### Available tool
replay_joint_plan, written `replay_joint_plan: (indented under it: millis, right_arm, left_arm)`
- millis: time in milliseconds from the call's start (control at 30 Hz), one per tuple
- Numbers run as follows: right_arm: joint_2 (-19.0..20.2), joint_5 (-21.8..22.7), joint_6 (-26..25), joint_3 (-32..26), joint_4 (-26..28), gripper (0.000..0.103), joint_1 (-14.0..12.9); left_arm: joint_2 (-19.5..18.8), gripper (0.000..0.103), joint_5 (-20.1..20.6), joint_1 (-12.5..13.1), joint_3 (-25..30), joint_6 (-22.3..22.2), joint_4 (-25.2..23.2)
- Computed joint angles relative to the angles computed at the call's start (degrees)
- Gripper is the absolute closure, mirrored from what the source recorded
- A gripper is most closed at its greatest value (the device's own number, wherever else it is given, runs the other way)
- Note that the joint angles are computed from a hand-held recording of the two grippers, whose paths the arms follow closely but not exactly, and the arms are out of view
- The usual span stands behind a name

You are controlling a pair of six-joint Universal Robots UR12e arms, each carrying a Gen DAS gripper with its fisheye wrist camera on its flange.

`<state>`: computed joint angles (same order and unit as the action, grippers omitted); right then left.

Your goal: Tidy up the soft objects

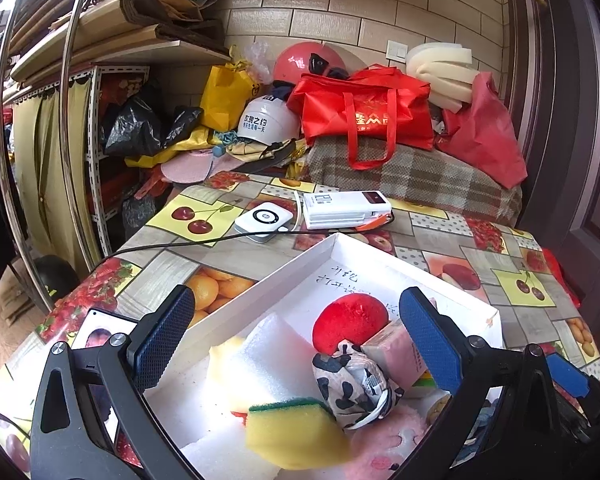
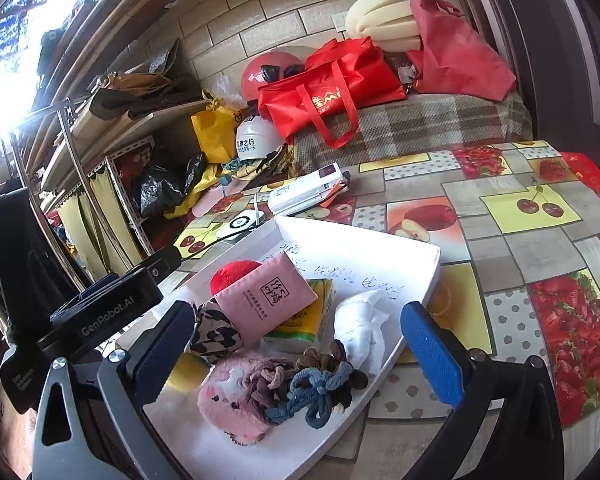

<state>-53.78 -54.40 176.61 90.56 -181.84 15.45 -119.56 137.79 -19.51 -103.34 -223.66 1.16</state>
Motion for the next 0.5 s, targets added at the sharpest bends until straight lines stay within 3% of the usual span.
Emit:
replay_joint_plan:
  millis: [167, 367, 500]
  right_arm:
    - [0.0, 0.0, 0.0, -0.1, 0.0, 0.0, 0.0]
    - [-0.3, 1.1, 1.0, 0.9, -0.7, 0.0, -0.7]
    - [-0.4, 1.5, 2.0, 1.2, -0.6, 0.0, -1.1]
  left_arm:
    - [0.1, 0.0, -0.2, 0.0, -0.1, -0.2, 0.1]
    - [0.4, 0.0, 9.6, -0.9, -0.1, -5.3, -3.8]
    - [0.4, 0.0, 9.5, -0.6, -0.4, -7.2, -5.3]
